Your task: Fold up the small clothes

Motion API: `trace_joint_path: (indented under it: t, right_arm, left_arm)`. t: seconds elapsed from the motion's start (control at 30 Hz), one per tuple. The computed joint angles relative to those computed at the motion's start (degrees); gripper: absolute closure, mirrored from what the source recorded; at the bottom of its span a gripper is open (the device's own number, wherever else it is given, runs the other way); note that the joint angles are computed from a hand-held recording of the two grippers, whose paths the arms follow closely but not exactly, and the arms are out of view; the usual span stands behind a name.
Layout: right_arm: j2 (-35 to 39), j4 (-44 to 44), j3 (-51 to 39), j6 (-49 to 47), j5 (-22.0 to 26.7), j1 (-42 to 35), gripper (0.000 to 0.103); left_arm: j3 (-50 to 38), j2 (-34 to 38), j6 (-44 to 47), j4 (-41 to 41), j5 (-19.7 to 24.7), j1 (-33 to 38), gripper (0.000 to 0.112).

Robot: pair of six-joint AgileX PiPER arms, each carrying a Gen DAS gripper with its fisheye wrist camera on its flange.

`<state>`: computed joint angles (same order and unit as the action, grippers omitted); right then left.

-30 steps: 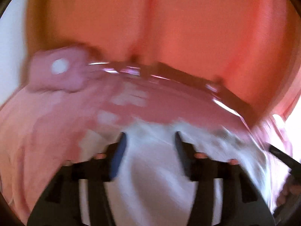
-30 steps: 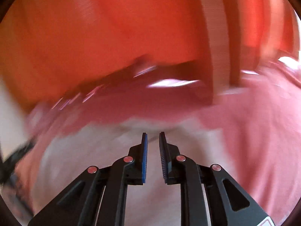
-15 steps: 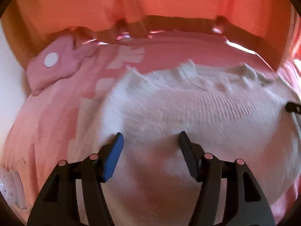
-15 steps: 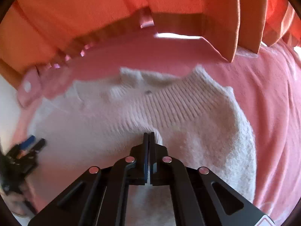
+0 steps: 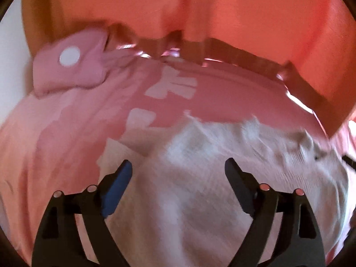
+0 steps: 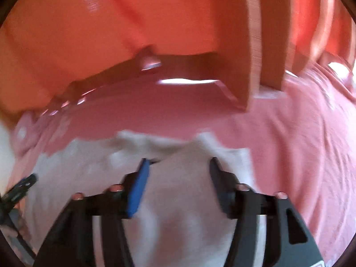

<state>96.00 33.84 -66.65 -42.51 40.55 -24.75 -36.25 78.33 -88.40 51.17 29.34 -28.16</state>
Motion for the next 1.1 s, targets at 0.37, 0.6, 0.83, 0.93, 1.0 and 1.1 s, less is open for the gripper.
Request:
trace_joint_path:
  t: [0.37,0.6,0.83,0.93,1.0,1.1]
  right_arm:
    - [1.18,13.65,-0.94,-11.89,1.35,-3.21,0.092]
    - [8.20,3.34,-4.98,-0.88,-1.14,-1.41,0.084]
    - [-3.86,15.85,1.59,-12.59,5.47,4.10,0.071]
    - [-4.09,13.10,2.32,-11.74,8.30,16.89,0.052]
    - [-1.66,10.56,1.12,-8.23,6.16,26.74,0.049]
    - [5.40,5.32,-4.20,1.67,2.99,38.55,0.049]
  left_arm:
    - [2.48,1.48,-1.62,3.50,-12.71,8.89,0.099]
    - [3.89,0.86,8.25,-7.24,-17.15,13.47,0.093]
    - [2.60,-8.87,-2.28,-0.99,-3.47,4.12,0.059]
    - [3.29,-13.13,-5.69,0.28,3.64,1.42,0.058]
    - [4.71,-16.69,-5.73,-0.74,5.54,1.83,0.051]
    - [6.28,-20.87,3.38,-7.95,4.94,5.03,0.045]
